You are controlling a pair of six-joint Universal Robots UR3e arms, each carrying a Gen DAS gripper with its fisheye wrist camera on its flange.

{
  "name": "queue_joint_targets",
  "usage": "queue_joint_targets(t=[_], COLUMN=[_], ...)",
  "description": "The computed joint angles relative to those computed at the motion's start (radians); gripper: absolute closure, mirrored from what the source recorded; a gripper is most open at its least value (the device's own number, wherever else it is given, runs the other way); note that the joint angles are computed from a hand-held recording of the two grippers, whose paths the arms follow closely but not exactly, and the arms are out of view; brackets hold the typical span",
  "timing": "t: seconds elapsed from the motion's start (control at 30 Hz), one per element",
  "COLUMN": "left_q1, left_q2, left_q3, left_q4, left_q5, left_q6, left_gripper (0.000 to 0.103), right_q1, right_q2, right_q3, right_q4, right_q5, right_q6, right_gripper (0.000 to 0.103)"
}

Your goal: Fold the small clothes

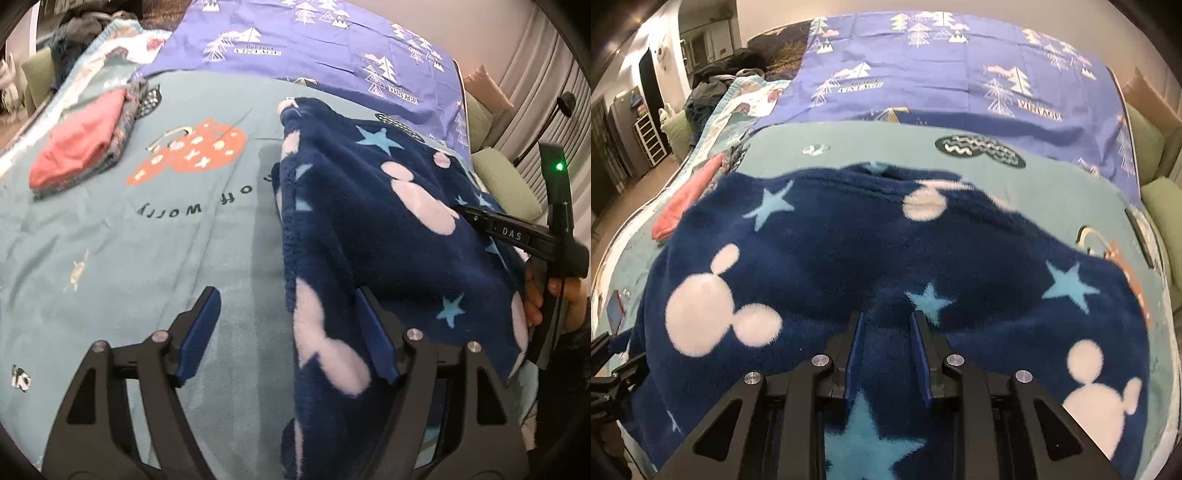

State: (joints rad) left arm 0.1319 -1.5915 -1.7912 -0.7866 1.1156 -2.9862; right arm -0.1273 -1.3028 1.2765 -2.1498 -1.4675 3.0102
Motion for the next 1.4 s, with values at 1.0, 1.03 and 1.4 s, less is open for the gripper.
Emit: queue_joint_targets(t=[1.0, 1.03, 1.4], left_q1=[0.224, 0.251, 0.448], left_q2=[0.134, 0.159, 0.298], left_q3=[-0.013, -0.033, -0.162], left_q4=[-0.219, -0.209, -0.25], left_q5=[-0.257, -0.265, -0.34], left_q6=[0.162, 0.162, 0.244], left_gripper=[0.028, 0.028, 0.028], right_q1=[0.104, 0.14, 0.694], right_q2=[-0.253, -0.287, -0.205], right_q3=[0.233, 0.273, 0.467], right_q4=[-0.081, -0.104, -0.49], right_q5=[0.032, 0.023, -0.334], right_q6=[-0.171, -0.19, -0.309], right_gripper=[0.053, 0.05, 0.028])
